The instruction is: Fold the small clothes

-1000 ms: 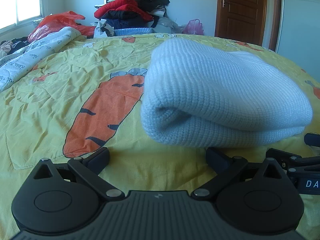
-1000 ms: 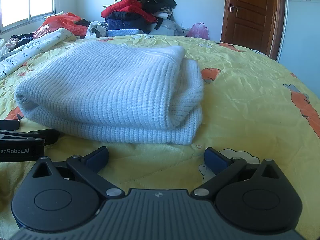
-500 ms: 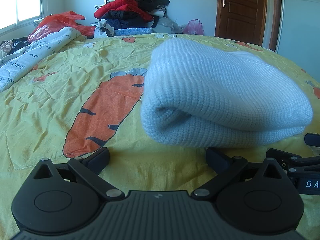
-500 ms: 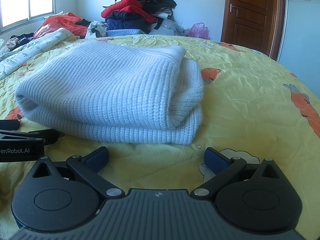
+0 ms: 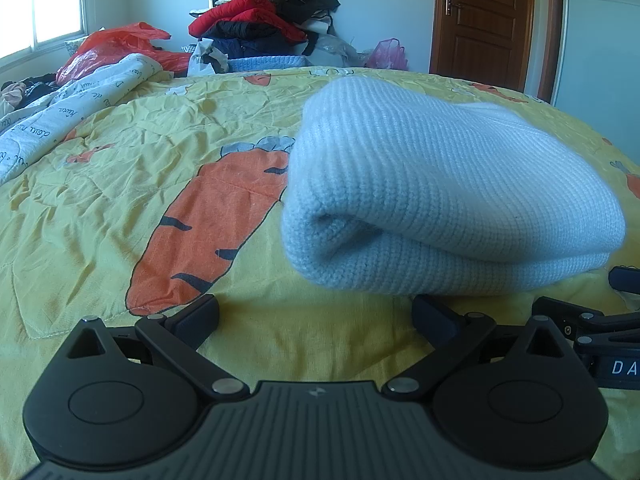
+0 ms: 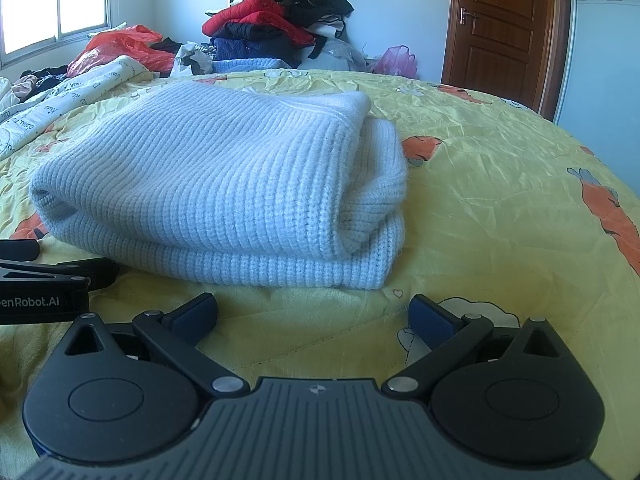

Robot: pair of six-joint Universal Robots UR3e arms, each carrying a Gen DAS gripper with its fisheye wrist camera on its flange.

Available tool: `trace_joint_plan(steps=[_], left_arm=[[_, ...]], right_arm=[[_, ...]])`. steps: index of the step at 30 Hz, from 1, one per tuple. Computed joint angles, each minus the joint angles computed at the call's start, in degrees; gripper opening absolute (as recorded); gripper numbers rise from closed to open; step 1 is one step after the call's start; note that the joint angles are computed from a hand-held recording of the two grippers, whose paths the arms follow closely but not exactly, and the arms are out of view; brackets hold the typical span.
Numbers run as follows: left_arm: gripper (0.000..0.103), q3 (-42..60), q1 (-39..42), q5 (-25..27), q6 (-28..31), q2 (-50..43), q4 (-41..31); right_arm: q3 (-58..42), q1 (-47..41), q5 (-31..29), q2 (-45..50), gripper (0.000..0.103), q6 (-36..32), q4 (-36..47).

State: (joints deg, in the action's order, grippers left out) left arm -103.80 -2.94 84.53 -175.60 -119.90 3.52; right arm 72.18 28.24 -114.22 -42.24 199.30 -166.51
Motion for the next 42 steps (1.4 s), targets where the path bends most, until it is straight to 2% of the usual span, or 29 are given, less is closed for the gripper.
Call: trace_joint_plan(steps=[42], left_arm=[[0.103, -0.2, -0.1, 0.2, 0.0, 0.1, 0.1]], right_arm=[[0.0, 0.0, 0.0, 0.0, 0.103, 0.1, 0.0]])
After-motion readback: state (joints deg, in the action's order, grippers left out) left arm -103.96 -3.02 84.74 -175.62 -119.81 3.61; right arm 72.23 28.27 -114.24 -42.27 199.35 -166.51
